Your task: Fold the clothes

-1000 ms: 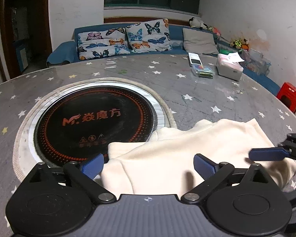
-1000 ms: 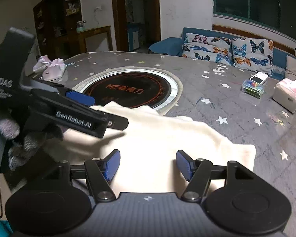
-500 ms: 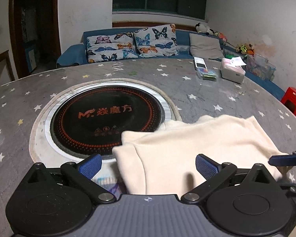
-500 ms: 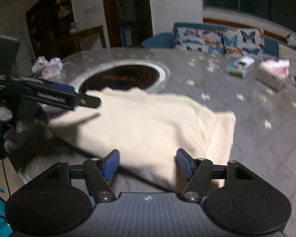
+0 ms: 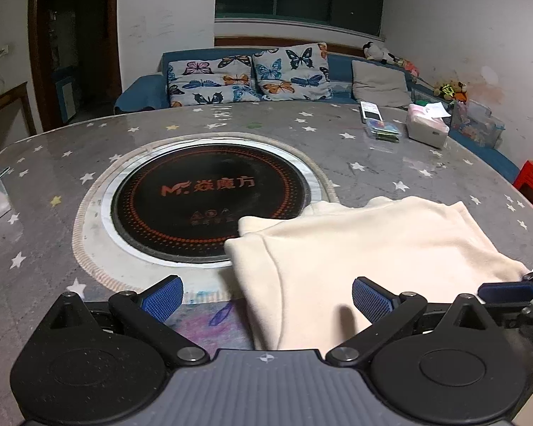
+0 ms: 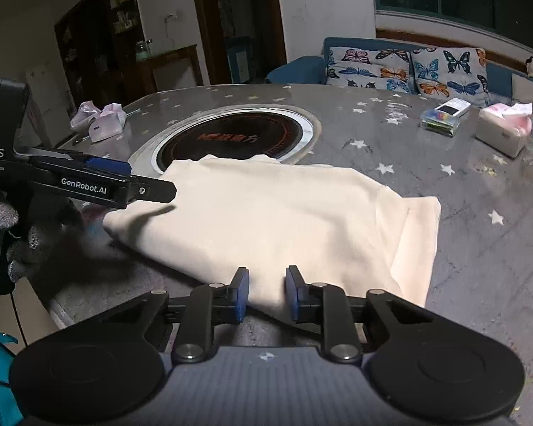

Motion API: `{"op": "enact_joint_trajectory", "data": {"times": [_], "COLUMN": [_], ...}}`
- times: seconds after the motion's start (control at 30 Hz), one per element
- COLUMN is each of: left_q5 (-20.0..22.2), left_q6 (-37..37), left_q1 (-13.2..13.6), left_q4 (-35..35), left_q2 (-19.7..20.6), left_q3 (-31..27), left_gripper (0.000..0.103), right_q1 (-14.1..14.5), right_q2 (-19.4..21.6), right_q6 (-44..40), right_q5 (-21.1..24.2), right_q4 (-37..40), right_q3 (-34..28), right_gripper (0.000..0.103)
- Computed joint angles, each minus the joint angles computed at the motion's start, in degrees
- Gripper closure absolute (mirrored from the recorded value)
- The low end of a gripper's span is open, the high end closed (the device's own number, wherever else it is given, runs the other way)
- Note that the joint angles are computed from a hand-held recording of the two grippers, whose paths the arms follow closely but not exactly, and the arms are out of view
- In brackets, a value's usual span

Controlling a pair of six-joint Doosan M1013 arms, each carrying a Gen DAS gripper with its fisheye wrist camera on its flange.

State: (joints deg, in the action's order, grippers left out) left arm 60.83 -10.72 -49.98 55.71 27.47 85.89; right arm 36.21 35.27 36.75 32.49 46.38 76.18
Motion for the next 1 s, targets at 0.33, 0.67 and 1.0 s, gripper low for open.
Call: {"op": "enact_joint_trajectory", "data": {"times": [0.33,0.67,1.0], "left_q5": [1.41,1.45,0.17], "left_q6": [-1.60,-2.22,-5.23], "left_q1": [-0.36,-0.35,0.15], "left_q4": [-0.67,-2.03,-2.45], "left_q2": [-0.62,-0.93,-2.06], "left_q3": [1.23,2.30,3.81], "left_gripper": [0.000,0.000,0.000], "right_q1": [1.28,2.69,3.85], "right_q2": [2.11,3.77,4.04], "right_q6": [-4.81,-8.37,-11.98], "right_q5": [3.51,6.47,7.55], "right_q4": [-0.30,0.58,0.02], "right_q3": [-3.44,-6.63,-7.53], "right_gripper": [0.081,0.080,0.074]}}
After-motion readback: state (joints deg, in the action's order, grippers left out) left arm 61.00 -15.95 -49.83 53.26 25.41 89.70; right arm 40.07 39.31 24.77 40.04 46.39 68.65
